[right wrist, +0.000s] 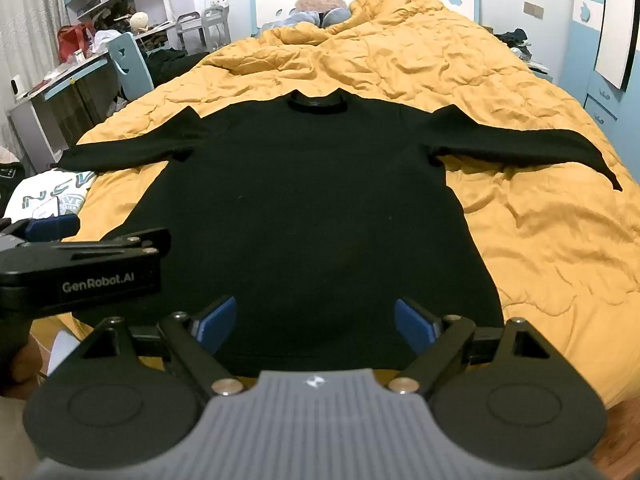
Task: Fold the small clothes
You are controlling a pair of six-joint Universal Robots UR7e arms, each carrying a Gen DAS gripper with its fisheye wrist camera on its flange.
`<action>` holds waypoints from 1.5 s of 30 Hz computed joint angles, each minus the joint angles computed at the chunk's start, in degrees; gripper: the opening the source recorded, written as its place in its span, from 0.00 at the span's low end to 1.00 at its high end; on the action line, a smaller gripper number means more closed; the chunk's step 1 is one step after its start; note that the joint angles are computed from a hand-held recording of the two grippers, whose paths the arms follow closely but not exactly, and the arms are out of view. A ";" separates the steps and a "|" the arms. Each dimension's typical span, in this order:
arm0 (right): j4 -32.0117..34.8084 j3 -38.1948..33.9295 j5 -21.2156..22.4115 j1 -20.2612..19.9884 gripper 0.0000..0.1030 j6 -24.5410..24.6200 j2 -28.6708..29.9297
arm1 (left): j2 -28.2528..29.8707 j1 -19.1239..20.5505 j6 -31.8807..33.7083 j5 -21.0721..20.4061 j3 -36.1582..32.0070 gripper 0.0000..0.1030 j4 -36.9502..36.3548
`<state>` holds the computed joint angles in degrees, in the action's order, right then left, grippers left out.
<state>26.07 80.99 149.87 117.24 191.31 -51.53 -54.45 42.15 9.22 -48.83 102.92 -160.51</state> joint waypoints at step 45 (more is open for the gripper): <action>1.20 -0.79 -0.33 -0.02 0.80 1.11 0.78 | 0.43 -0.10 -0.90 0.76 0.36 1.00 0.93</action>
<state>27.26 80.19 149.54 117.22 192.42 -50.75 -54.02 42.05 8.33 -48.07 103.28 -159.58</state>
